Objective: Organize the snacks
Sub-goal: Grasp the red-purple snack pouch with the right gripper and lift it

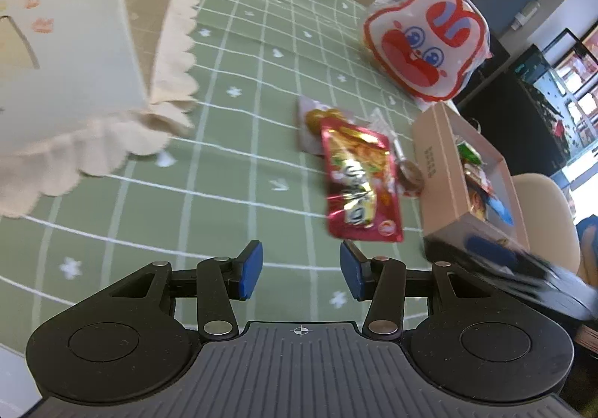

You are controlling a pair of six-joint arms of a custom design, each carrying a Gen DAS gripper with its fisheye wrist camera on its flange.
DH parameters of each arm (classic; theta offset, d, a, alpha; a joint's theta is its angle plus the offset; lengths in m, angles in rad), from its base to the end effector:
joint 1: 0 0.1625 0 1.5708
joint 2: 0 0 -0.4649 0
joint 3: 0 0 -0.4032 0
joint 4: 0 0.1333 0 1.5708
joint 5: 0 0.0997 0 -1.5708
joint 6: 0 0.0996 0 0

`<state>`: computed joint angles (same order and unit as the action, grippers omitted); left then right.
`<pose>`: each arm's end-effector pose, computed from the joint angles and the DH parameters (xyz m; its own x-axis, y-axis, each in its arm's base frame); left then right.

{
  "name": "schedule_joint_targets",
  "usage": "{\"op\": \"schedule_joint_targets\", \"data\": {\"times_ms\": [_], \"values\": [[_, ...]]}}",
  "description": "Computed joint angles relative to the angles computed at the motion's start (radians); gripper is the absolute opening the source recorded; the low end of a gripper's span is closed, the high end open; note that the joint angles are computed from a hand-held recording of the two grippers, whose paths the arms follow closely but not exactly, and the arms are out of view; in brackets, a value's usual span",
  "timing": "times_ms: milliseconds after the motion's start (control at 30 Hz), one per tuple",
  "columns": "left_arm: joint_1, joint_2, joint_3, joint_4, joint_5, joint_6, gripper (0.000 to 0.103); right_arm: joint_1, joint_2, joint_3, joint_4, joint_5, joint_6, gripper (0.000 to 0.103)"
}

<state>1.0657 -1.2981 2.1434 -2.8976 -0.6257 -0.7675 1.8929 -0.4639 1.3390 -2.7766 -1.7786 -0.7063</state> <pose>-0.0586 -0.5482 0.3030 -0.7973 -0.5710 -0.1954 -0.1734 0.5269 -0.8321 0.3602 -0.7233 0.0012 -0.5279 -0.7696 0.3592 -0.8439 0.5228 -0.1204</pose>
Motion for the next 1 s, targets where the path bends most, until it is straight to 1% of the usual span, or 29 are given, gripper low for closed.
{"op": "schedule_joint_targets", "data": {"times_ms": [100, 200, 300, 333, 433, 500, 533, 567, 633, 667, 700, 733, 833, 933, 1000], "values": [[-0.001, -0.050, 0.035, 0.031, -0.015, 0.001, 0.051, 0.028, 0.067, -0.016, -0.091, -0.036, -0.053, 0.078], [-0.003, -0.098, 0.071, 0.060, -0.025, 0.007, 0.051, 0.047, 0.145, -0.088, -0.115, -0.085, -0.076, 0.078], [-0.006, -0.138, 0.104, 0.074, -0.031, 0.011, 0.051, 0.049, 0.218, -0.188, -0.059, -0.116, -0.036, 0.078], [-0.008, -0.152, 0.115, 0.082, -0.032, 0.013, 0.051, 0.047, 0.232, -0.209, -0.053, -0.116, -0.014, 0.085], [-0.008, -0.181, 0.136, 0.091, -0.037, 0.024, 0.050, 0.054, 0.268, -0.248, -0.066, -0.144, 0.012, 0.089], [-0.002, -0.187, 0.140, 0.083, -0.045, 0.035, 0.050, 0.052, 0.270, -0.255, -0.052, -0.140, 0.035, 0.090], [0.002, -0.186, 0.139, 0.074, -0.051, 0.044, 0.050, 0.053, 0.269, -0.254, -0.049, -0.147, 0.040, 0.086], [0.007, -0.183, 0.137, 0.059, -0.061, 0.055, 0.050, 0.056, 0.259, -0.242, -0.053, -0.152, 0.041, 0.076], [0.017, -0.168, 0.129, 0.031, -0.080, 0.084, 0.050, 0.060, 0.222, -0.186, -0.084, -0.136, 0.018, 0.066], [0.021, -0.157, 0.122, 0.017, -0.089, 0.100, 0.050, 0.061, 0.202, -0.159, -0.088, -0.123, 0.007, 0.052], [0.026, -0.143, 0.115, -0.002, -0.099, 0.120, 0.050, 0.062, 0.177, -0.122, -0.105, -0.117, -0.014, 0.051], [0.030, -0.130, 0.107, -0.018, -0.108, 0.137, 0.050, 0.061, 0.151, -0.089, -0.108, -0.112, -0.027, 0.046], [0.045, -0.083, 0.070, -0.051, -0.139, 0.196, 0.050, 0.054, 0.077, -0.005, -0.096, -0.110, -0.017, 0.042], [0.061, -0.032, 0.020, -0.068, -0.168, 0.261, 0.050, 0.039, -0.003, 0.085, -0.088, -0.123, 0.008, 0.040], [0.073, 0.008, -0.027, -0.070, -0.181, 0.308, 0.050, 0.030, -0.045, 0.146, -0.126, -0.157, -0.018, 0.039]]}}
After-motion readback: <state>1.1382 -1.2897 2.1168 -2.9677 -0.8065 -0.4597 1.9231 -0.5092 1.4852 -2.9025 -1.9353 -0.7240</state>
